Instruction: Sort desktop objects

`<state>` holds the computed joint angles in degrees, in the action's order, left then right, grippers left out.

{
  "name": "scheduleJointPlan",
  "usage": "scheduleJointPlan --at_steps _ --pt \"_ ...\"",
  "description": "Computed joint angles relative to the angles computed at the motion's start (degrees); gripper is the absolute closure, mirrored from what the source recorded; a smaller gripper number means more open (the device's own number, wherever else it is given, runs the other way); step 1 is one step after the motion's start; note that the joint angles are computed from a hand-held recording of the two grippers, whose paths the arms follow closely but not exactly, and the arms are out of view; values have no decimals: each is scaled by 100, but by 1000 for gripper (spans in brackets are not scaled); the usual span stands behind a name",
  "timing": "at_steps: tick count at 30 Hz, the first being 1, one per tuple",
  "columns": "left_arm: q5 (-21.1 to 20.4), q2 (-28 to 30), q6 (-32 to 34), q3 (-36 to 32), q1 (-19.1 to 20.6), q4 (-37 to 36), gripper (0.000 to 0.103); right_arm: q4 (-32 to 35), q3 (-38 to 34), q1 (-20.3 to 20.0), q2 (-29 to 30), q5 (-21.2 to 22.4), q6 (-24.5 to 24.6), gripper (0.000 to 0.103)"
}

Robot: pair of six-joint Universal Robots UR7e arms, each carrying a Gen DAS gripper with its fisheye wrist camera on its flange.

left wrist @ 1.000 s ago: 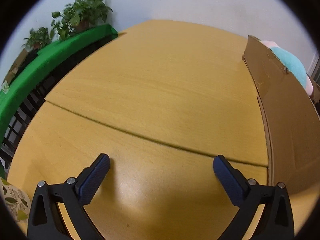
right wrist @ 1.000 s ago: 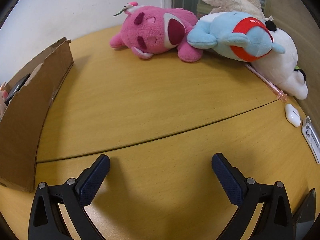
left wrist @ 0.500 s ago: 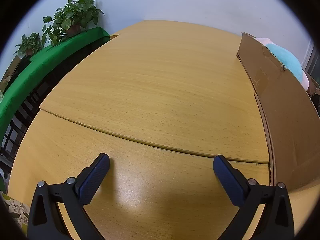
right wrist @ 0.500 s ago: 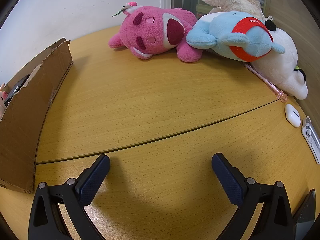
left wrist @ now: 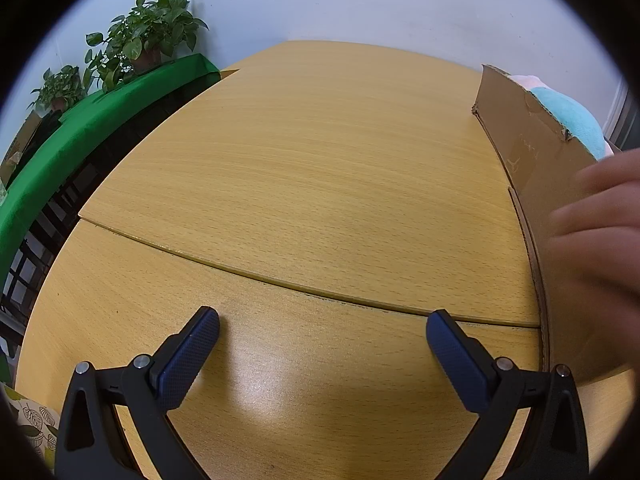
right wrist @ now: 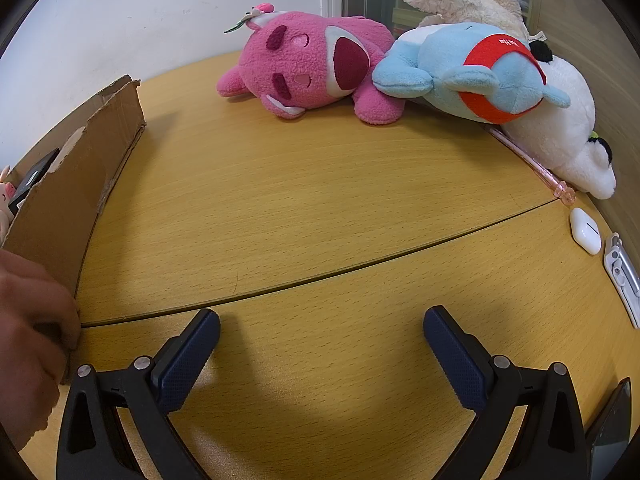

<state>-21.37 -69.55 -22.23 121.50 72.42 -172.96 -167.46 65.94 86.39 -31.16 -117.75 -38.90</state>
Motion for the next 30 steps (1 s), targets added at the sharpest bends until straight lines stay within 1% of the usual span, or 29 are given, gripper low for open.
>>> scheduleJointPlan --at_steps 30 --pt "21 62 -17 -31 2 -36 0 -12 10 -2 -3 9 -7 0"
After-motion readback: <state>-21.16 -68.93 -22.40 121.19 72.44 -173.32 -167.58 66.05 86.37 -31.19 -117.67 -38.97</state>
